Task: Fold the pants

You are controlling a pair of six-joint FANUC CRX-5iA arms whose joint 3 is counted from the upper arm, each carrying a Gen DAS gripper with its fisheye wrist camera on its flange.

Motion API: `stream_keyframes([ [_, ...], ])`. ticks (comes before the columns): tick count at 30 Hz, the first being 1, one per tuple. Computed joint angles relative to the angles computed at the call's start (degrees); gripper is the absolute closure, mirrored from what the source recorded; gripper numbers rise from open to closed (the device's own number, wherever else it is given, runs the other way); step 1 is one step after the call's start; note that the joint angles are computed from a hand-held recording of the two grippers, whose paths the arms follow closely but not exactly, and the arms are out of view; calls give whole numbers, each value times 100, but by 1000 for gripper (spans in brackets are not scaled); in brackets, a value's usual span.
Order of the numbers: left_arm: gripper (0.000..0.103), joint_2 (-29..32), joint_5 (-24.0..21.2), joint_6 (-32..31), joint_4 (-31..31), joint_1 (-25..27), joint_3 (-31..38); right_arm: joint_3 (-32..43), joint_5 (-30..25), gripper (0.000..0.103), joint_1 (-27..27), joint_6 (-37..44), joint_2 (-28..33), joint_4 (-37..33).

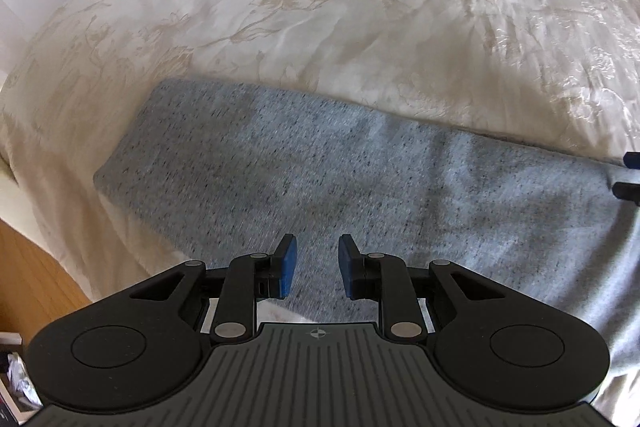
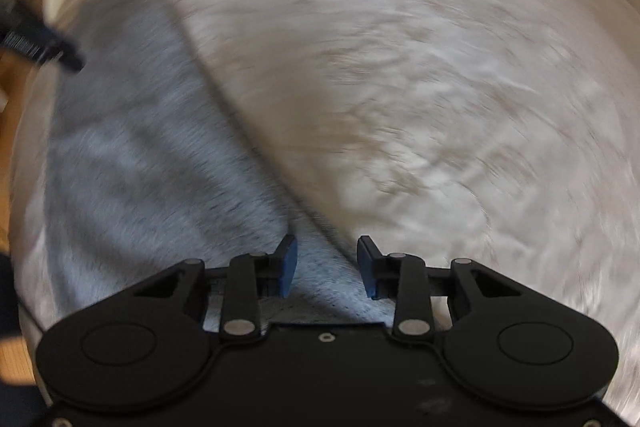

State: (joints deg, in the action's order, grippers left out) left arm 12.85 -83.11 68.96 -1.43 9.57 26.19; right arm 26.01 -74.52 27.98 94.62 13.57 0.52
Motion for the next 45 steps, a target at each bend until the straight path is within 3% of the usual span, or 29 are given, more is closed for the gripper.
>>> stream_keyframes([
  [3, 80, -15, -30, 36, 3, 33, -34, 161, -180, 101, 36, 321, 253, 70],
  [9, 80, -27, -70, -29, -19, 71, -34, 351, -68, 101, 74, -898, 624, 525],
  [11, 80, -20, -76, -33, 65, 150, -20, 262, 106, 93, 62, -1492, 501, 540],
  [14, 80, 56, -97, -68, 241, 315, 40, 59, 353, 89, 62, -2244, 162, 420],
  [16, 80, 162, -129, -137, 464, 472, 107, -4, 341, 89, 85, -2645, 8, 280],
  [21, 77, 725, -445, -403, 1822, 1118, 364, -182, 331, 87, 326, -3552, -188, 166],
  [26, 76, 970, -295, -700, 1794, 1304, 717, -191, 292, 86, 664, -4512, -172, 230],
  [28, 68, 1095, -418, -736, 1942, 1447, 857, -94, 272, 86, 779, -4774, -101, 258],
  [30, 54, 1139, -464, -797, 2101, 1592, 853, 88, 227, 85, 870, -4935, 23, 239],
  [33, 48, 1112, -451, -896, 2245, 1797, 727, 492, 83, 84, 1006, -4988, 304, 233],
  [45, 47, 1406, -453, -731, 2579, 2179, 625, 2410, -665, 79, 1353, -4757, 1502, 228],
])
